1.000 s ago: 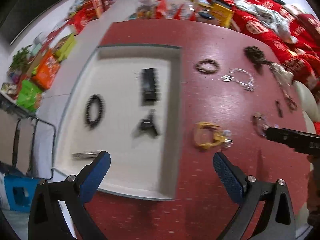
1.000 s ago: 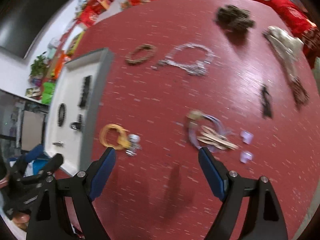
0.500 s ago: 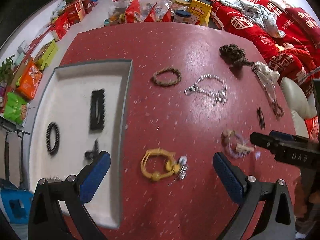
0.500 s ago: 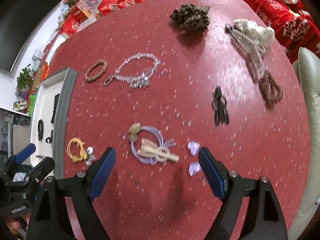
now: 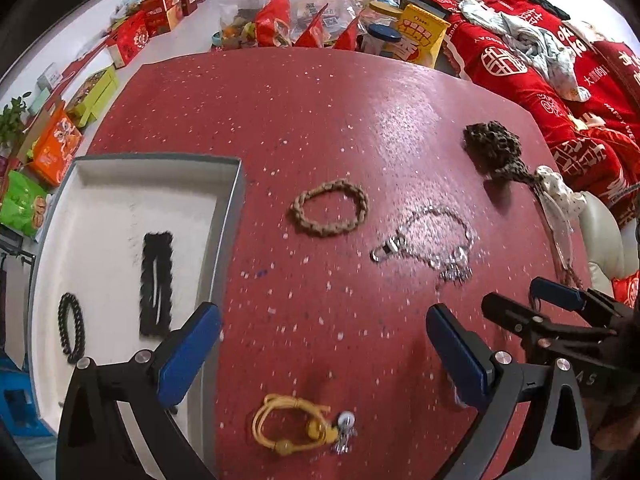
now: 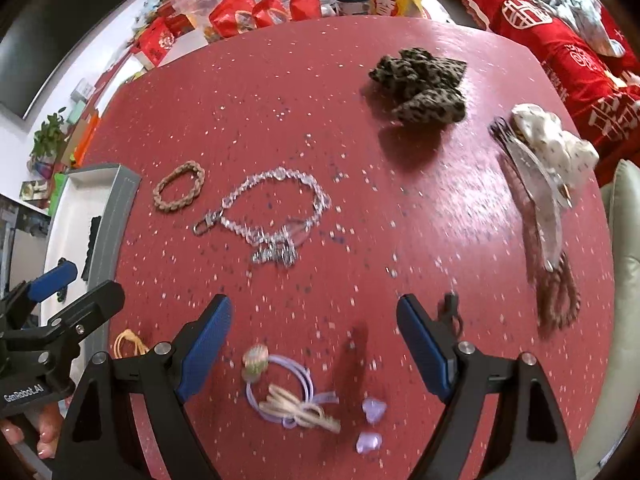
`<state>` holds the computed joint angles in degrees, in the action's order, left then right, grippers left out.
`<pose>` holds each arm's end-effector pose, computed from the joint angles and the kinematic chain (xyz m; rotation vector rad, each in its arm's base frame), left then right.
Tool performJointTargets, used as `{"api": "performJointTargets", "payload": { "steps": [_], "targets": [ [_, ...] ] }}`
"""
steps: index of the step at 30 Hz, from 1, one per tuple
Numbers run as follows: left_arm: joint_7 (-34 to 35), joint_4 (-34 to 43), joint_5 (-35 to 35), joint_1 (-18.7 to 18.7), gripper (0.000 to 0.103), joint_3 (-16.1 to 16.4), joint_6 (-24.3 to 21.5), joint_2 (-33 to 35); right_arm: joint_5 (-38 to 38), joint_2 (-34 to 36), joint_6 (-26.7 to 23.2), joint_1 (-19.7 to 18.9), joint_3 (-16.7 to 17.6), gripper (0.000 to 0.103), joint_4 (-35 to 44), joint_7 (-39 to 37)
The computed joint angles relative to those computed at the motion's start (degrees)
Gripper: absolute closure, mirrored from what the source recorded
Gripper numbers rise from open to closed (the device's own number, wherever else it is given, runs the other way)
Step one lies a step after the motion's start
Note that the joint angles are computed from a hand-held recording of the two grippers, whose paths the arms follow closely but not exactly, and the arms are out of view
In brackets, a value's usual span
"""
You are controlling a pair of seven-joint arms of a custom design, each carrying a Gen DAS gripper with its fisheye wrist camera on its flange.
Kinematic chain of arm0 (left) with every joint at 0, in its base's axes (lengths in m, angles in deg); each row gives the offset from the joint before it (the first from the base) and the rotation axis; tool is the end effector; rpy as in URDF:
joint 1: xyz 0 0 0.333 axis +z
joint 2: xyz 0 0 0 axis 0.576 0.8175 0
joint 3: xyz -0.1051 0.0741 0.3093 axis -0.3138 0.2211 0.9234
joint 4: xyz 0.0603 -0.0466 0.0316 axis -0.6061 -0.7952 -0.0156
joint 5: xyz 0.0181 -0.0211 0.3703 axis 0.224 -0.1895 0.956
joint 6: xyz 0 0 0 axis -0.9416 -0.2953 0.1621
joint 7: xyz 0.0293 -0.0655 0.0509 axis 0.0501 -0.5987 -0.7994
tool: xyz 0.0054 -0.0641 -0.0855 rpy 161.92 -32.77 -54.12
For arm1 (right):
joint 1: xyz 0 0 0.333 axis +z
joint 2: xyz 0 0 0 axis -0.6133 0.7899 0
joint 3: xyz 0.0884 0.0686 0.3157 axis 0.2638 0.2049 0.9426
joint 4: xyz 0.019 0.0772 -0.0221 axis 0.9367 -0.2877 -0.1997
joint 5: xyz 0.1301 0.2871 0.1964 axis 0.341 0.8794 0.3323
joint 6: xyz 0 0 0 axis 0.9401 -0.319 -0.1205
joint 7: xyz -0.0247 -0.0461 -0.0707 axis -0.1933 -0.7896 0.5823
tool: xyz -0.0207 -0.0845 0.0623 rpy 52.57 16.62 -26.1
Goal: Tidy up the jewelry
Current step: 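Grasp the crystal bracelet with the right tool while the left tool grasps the braided brown bracelet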
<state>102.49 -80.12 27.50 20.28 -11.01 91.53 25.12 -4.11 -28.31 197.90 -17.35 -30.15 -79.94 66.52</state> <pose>0.4996 -0.2660 0.4696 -1.6380 2.5389 -0.5447 0.4343 0.2240 0.4566 -1.6143 2.3495 -0.2188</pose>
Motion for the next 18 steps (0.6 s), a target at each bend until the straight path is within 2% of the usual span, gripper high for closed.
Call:
{"api": "performJointTargets", "payload": {
  "steps": [6, 10, 15, 18],
  "targets": [
    [-2.15, 0.58, 1.15, -0.24, 0.000, 0.17, 0.98, 1.46, 0.79, 2.99, 1.98, -0.10, -0.41, 0.018, 1.09, -2.90],
    [-2.43, 0.30, 0.99, -0.15, 0.000, 0.23, 1.75, 1.64, 1.31, 5.09, 3.24, -0.13, -0.35, 0.036, 1.54, -2.69],
    [-1.38, 1.57, -0.94, 0.00, 0.000, 0.11, 2.19, 3.05, -5.12, 6.56, 2.28, -0.07, 0.38, 0.047, 3.53, 2.35],
    [-1.48, 2.92, -1.41, -0.24, 0.000, 0.04, 2.45, 4.30, -10.03, 7.43, 0.19, 0.29, 0.71, 0.063, 4.96, 5.69]
  ]
}}
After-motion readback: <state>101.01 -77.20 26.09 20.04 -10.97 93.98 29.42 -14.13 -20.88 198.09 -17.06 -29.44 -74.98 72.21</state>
